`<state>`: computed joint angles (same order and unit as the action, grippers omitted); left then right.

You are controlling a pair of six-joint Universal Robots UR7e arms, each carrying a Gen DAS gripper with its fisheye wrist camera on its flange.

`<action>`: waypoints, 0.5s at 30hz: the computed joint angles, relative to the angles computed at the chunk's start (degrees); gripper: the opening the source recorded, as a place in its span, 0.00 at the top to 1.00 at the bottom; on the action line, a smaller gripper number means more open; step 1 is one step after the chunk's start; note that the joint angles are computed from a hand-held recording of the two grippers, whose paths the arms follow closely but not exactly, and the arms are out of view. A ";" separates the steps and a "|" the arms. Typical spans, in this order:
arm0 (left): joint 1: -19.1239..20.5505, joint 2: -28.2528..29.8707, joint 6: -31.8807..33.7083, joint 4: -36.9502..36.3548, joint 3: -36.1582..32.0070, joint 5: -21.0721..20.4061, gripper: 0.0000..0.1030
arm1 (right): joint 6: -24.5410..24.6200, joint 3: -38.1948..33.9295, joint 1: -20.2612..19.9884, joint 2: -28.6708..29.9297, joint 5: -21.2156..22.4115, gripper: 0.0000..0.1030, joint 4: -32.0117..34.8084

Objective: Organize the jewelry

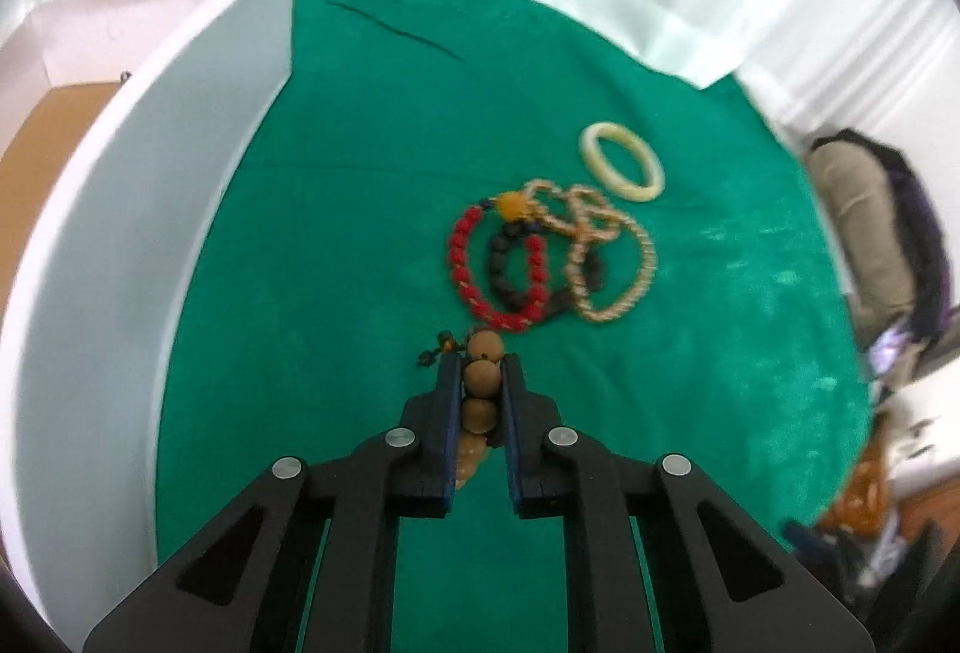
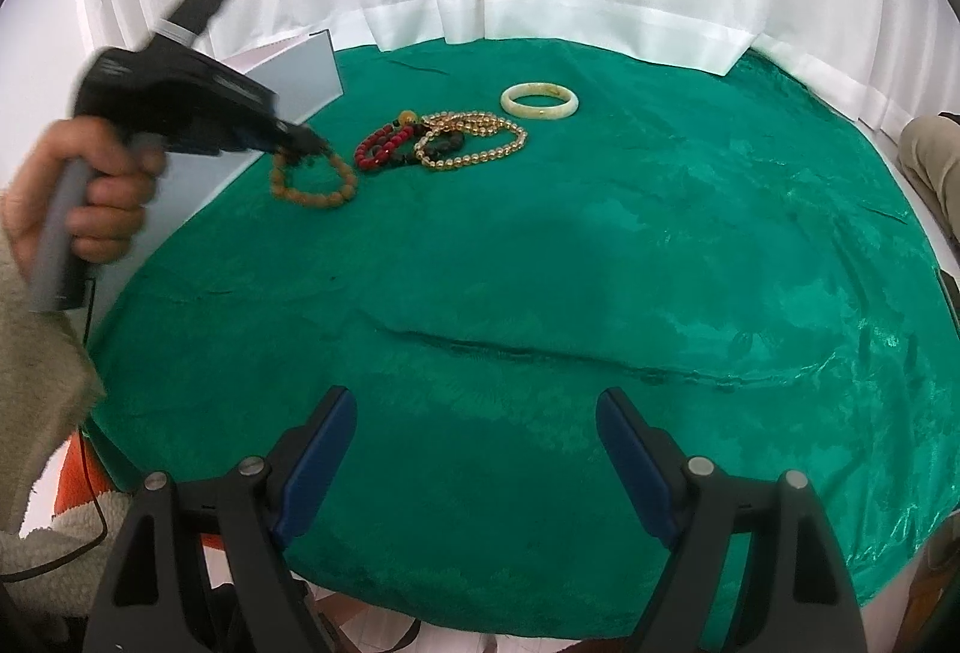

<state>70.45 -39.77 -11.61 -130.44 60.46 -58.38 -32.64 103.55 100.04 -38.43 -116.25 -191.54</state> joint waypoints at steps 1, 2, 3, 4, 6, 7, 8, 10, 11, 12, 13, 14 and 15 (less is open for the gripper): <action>0.12 -0.62 -0.39 0.02 0.65 -0.78 0.89 | 0.09 -0.19 0.06 0.12 -0.04 0.18 0.20; 0.28 -1.49 -1.10 0.29 1.63 -1.73 0.89 | 0.18 -0.32 0.14 0.23 0.00 0.18 0.40; 0.59 -1.88 -1.87 0.56 2.04 -2.64 0.89 | 0.29 -0.39 0.24 0.28 0.15 0.18 0.72; 1.22 -2.60 -3.22 0.64 2.90 -4.63 0.89 | 0.33 -0.36 0.29 0.18 0.38 0.18 1.00; 2.10 -4.37 -5.39 -0.24 5.59 -7.61 0.89 | 0.15 -0.06 0.56 0.08 0.60 0.18 1.00; 2.19 -4.75 -6.93 -0.08 6.61 -6.55 0.89 | -0.06 0.07 0.70 0.11 0.51 0.18 0.70; 1.93 -4.79 -8.09 0.55 7.19 -3.09 0.89 | -0.22 0.19 0.81 0.14 0.37 0.18 0.44; 1.66 -5.51 -8.69 -0.17 9.24 2.11 0.87 | -0.20 0.19 0.91 0.14 0.08 0.18 0.47; 1.95 -5.94 -9.35 -0.48 9.71 1.44 0.87 | -0.15 0.10 0.96 0.21 -0.05 0.18 0.56; 2.49 -6.57 -10.06 -1.45 10.31 -0.96 0.87 | -0.14 -0.05 1.03 0.30 -0.16 0.18 0.65; 2.92 -7.18 -10.39 -2.41 10.89 -3.23 0.87 | -0.19 -0.32 1.13 0.40 -0.15 0.18 0.88; 3.17 -7.81 -10.58 -3.41 11.58 -4.64 0.87 | -0.28 -0.81 1.25 0.56 0.08 0.18 1.30; 3.08 -8.28 -11.17 -4.32 12.26 -4.41 0.83 | -0.38 -1.28 1.37 0.62 0.68 0.18 1.94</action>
